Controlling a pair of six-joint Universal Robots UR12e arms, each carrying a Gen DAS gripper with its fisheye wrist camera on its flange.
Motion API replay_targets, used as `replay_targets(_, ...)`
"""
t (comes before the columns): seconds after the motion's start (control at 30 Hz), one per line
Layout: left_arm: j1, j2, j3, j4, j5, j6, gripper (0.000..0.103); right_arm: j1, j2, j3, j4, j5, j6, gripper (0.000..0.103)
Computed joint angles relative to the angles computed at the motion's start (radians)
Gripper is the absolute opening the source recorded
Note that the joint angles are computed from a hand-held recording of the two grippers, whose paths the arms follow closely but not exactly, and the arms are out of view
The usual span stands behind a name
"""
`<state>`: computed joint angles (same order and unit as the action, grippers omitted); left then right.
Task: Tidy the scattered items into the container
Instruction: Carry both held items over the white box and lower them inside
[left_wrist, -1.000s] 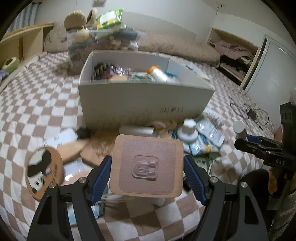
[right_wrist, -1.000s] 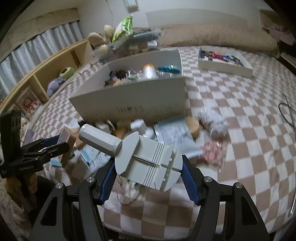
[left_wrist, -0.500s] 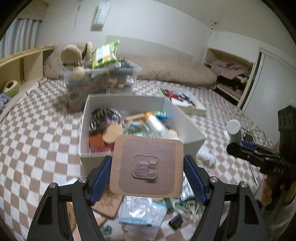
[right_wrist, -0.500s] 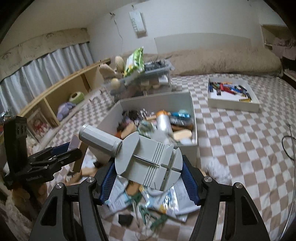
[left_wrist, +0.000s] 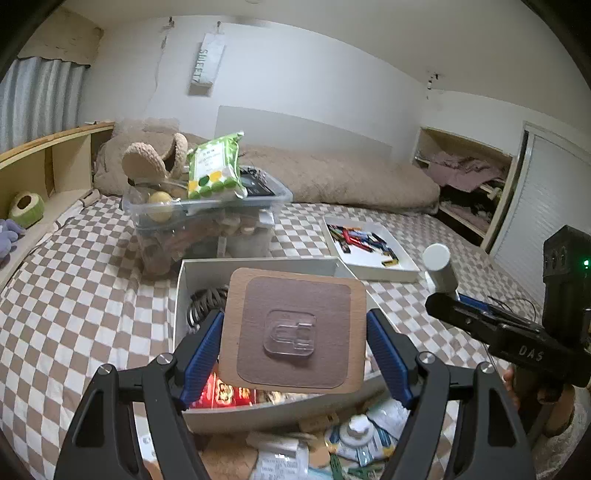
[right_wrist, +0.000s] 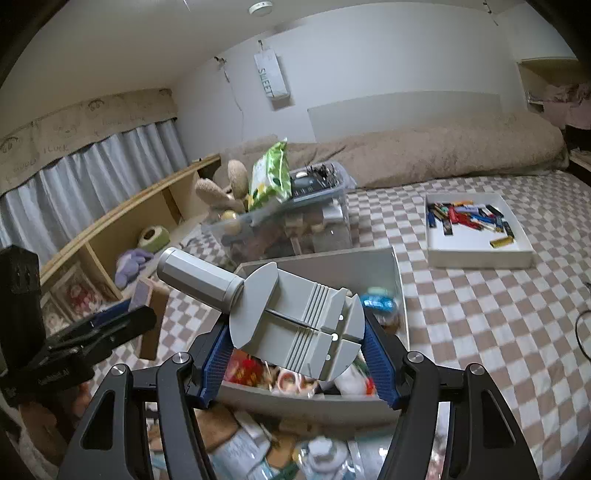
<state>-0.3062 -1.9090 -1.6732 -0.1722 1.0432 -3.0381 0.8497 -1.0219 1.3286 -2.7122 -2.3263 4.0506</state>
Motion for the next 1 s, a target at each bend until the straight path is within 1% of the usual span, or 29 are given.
replay_targets(0.1, -0.001, -0.021, 0.028, 0.001, 0.006, -0.026, 0.077, -0.010, 0.003, -0.007, -0.025, -0.005, -0.014, 0.066)
replay_targets(0.2, 0.001, -0.041, 0.045, 0.013, 0.013, -0.055, 0.077, -0.017, 0.007, -0.004, -0.055, -0.028, -0.010, 0.066)
replay_targets(0.27, 0.003, -0.055, 0.055, 0.007, 0.012, -0.069, 0.077, -0.025, 0.007, 0.005, -0.084, -0.014, -0.001, 0.066)
replay_targets(0.37, 0.003, -0.072, 0.065, -0.001, 0.024, -0.076, 0.077, -0.035, 0.006, 0.014, -0.067, -0.001, 0.025, 0.066)
replay_targets(0.5, 0.003, -0.091, 0.075, -0.015, 0.045, -0.077, 0.077, -0.047, 0.009, 0.035, -0.056, 0.037, 0.062, 0.066)
replay_targets(0.63, -0.002, -0.109, 0.087, -0.044, 0.067, -0.075, 0.077, -0.059, 0.017, 0.046, -0.044, 0.092, 0.087, 0.066)
replay_targets(0.83, -0.017, -0.131, 0.101, -0.079, 0.106, -0.048, 0.077, -0.071, 0.034, 0.035, -0.029, 0.157, 0.080, 0.066)
replay_targets(1.0, -0.027, -0.146, 0.111, -0.095, 0.143, -0.025, 0.077, -0.073, 0.040, 0.031, -0.025, 0.180, 0.077, 0.066)
